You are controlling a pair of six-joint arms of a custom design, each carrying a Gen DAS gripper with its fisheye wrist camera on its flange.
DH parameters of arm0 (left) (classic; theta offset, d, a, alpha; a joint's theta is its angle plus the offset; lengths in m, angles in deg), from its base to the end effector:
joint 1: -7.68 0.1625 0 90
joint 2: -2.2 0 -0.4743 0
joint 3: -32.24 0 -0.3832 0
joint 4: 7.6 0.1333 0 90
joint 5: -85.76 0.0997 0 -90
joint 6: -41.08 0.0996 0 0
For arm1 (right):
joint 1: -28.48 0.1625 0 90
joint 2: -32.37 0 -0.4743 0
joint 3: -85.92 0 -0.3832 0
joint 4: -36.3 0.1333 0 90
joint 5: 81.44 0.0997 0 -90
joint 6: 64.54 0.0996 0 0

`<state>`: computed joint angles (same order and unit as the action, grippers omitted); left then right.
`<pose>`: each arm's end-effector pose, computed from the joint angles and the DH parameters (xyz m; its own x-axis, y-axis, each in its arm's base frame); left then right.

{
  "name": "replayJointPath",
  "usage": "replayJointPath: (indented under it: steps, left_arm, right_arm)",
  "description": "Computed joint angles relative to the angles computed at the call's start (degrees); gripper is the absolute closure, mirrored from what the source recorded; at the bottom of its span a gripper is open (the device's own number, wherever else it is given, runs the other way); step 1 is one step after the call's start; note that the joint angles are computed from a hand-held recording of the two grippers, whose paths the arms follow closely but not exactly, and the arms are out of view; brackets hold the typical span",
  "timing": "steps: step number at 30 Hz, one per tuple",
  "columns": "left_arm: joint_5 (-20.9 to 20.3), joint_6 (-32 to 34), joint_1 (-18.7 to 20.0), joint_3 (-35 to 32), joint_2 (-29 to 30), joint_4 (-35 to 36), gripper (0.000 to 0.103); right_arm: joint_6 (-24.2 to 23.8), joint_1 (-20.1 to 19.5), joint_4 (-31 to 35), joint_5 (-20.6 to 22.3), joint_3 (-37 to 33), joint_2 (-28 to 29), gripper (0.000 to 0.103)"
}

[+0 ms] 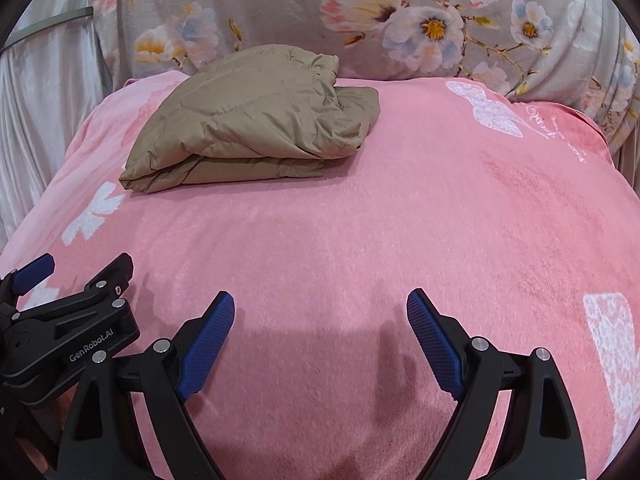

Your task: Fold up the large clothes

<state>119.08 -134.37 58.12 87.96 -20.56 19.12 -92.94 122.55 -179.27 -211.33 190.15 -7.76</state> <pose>-0.2792 -0.6779 0.0400 -0.6464 0.0773 -0.7591 0.6029 0.6615 -0.4460 0.1150 -0.6382 0.1746 -0.6923 0.2199 0.6873 -0.4129 0.6605 -0.6271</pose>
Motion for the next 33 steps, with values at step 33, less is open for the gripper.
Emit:
replayJointPath:
  steps: [33]
  left_arm:
    - [-1.4,1.8,-0.8,0.9,-0.1,-2.0,0.005]
  right_arm:
    - [-2.6,0.5,-2.3,0.5,0.3,0.6,0.017]
